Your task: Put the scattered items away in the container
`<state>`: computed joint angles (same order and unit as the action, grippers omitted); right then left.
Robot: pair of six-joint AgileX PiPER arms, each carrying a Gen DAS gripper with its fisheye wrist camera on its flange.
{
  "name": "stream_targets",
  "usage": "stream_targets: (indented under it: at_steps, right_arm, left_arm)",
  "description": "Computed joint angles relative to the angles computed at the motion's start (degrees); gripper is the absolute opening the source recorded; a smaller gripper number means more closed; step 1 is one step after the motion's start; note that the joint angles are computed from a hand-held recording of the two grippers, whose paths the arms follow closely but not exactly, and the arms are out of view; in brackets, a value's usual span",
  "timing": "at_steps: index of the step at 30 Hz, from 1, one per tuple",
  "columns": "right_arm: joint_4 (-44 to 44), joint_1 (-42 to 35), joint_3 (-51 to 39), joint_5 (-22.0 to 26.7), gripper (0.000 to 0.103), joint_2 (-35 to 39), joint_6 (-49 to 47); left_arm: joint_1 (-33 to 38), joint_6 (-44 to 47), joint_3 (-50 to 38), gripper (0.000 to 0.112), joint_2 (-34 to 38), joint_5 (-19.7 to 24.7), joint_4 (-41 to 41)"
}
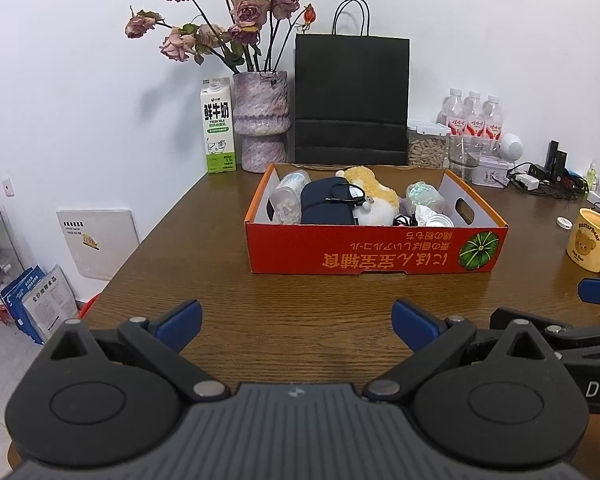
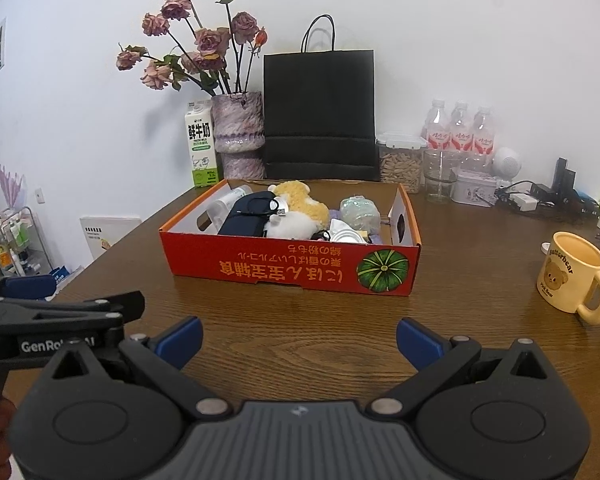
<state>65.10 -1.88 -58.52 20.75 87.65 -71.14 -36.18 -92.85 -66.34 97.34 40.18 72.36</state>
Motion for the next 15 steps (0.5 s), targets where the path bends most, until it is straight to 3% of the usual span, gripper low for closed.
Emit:
stream_targets:
  at_steps: [15]
  right_arm:
    - [-0.5,-0.5,0.1,0.4,0.103,-0.5,0.3]
  left_arm:
    - [-0.5,-0.2,0.0,0.103,0.0,0.4,0.0]
